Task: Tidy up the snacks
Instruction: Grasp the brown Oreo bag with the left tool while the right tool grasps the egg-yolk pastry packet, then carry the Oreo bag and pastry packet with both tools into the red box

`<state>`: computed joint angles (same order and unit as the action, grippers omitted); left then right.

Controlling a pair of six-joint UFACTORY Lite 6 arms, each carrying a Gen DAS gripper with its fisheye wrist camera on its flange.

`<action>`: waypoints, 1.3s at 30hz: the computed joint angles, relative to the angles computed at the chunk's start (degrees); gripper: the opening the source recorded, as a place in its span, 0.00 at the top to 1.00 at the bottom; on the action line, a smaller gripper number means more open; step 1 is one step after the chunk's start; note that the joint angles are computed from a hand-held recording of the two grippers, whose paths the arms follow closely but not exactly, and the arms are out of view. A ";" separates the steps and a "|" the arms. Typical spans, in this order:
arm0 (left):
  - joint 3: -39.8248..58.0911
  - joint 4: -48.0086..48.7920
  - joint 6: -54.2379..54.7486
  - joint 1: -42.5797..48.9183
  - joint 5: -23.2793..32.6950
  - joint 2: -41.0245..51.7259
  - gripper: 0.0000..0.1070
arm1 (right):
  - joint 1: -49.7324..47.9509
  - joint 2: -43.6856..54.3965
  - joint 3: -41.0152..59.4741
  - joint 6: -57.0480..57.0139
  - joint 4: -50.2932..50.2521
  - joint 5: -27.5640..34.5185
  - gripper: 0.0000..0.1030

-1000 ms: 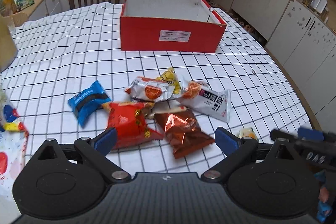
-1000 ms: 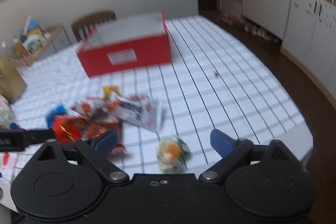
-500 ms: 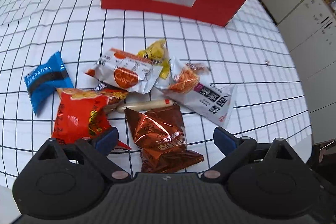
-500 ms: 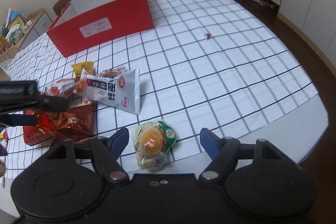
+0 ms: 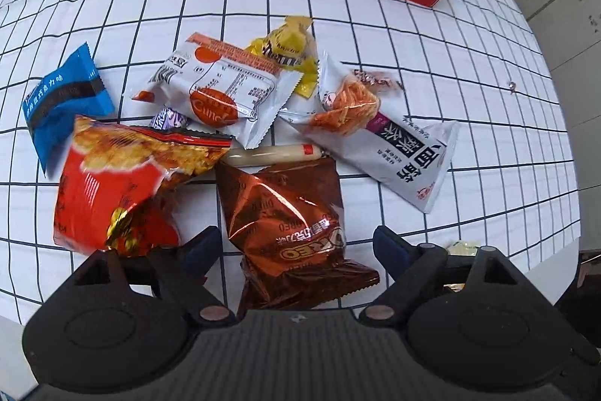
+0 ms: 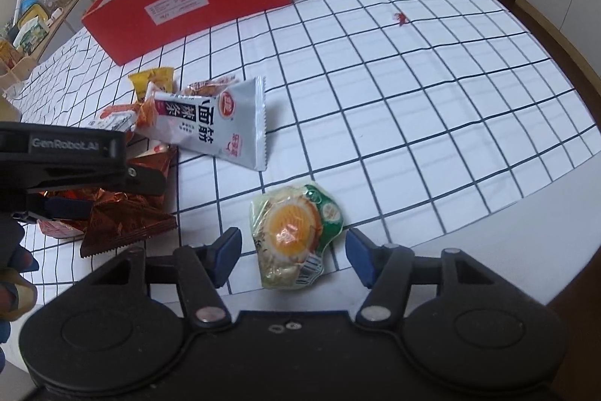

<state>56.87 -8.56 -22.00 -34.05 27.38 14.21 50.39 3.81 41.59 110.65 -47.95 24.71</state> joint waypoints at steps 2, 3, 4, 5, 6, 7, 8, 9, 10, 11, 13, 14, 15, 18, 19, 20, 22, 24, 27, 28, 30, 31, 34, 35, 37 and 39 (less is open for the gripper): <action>0.17 -0.19 0.12 -0.13 -0.28 0.73 0.26 | -0.43 0.77 0.26 -0.15 0.17 -0.18 0.45; 0.46 -0.58 0.53 -0.05 -0.08 1.15 0.29 | -0.82 1.02 0.29 -0.26 0.38 -0.56 0.47; 0.51 -0.41 0.34 -0.09 -0.06 1.35 0.29 | -1.22 1.13 0.18 -0.02 0.30 -1.05 0.47; 0.41 -0.32 0.21 -0.14 -0.18 1.43 0.29 | -1.41 1.16 0.01 0.66 -0.19 -1.49 0.48; 0.46 -0.29 0.20 -0.20 -0.23 1.60 0.31 | -1.45 1.31 0.10 0.77 -0.36 -1.57 0.48; 0.48 -0.62 0.62 -0.17 -0.30 1.76 0.35 | -1.43 1.64 0.44 0.37 -0.20 -1.50 0.48; 0.51 -0.77 0.80 -0.11 -0.33 1.92 0.37 | -1.43 2.01 0.75 0.12 -0.12 -1.48 0.49; 0.49 -0.62 0.60 -0.06 -0.38 1.97 0.39 | -1.41 2.27 0.96 -0.09 0.01 -1.61 0.51; 0.32 -0.44 0.46 0.10 -0.45 1.84 0.42 | -1.49 2.44 1.01 -0.34 0.27 -2.14 0.53; 0.04 -1.25 1.27 0.43 -0.60 1.62 0.43 | -1.64 2.67 1.16 -0.61 0.57 -2.71 0.56; -0.80 -3.28 3.55 1.27 -0.72 0.83 0.48 | -1.48 3.14 1.70 -0.88 0.90 -2.52 0.58; -1.24 -3.88 4.30 1.49 -0.98 0.42 0.50 | -1.35 3.32 1.95 -0.88 0.94 -2.12 0.58; -1.51 -4.36 4.91 1.63 -1.14 0.15 0.52 | -1.29 3.38 1.98 -0.47 0.65 -1.92 0.59; -2.81 -4.03 4.93 1.75 -1.30 -1.20 0.54 | -1.14 3.29 1.76 0.41 0.21 -1.78 0.60; -3.17 -4.49 5.29 2.02 -1.32 -1.49 0.54 | -1.02 3.25 1.74 0.54 0.21 -1.69 0.61; -3.59 -5.26 5.92 2.30 -1.16 -1.93 0.54 | -0.76 3.19 1.74 0.94 0.03 -1.38 0.61; -4.53 -6.40 7.05 2.62 -1.24 -2.97 0.54 | -0.12 2.93 1.83 1.45 0.04 -0.35 0.61; -5.58 -7.02 7.62 2.64 -1.16 -4.41 0.54 | 0.66 2.11 1.65 2.16 -0.47 0.62 0.61; -7.11 -8.29 8.93 2.44 -1.08 -7.11 0.54 | 1.57 0.38 1.17 3.17 -0.80 2.05 0.61; -7.79 -8.34 9.09 2.38 -0.92 -8.42 0.54 | 2.01 -0.21 1.20 3.53 -0.91 2.73 0.61; -8.55 -8.43 9.40 2.18 -0.55 -10.64 0.54 | 3.02 -1.49 1.37 3.77 -0.92 4.52 0.61; -8.77 -8.04 9.21 2.09 -0.17 -11.79 0.54 | 3.49 -2.14 1.50 3.70 -0.84 5.37 0.61; -8.80 -7.24 8.70 1.83 0.89 -14.33 0.54 | 4.43 -3.94 2.23 2.49 -0.37 7.34 0.61; -8.20 -6.81 8.10 1.56 1.23 -14.56 0.54 | 4.68 -4.35 2.67 1.98 -0.21 8.04 0.61; -7.46 -5.78 7.31 1.33 2.07 -15.58 0.54 | 4.87 -5.10 3.80 0.20 0.21 9.07 0.61; -6.47 -4.83 6.67 1.26 2.74 -16.38 0.54 | 4.81 -5.54 5.43 -1.96 0.80 10.40 0.61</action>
<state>50.39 -13.39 -15.33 -32.80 30.12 -2.17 55.20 -1.73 47.02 108.68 -47.15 35.11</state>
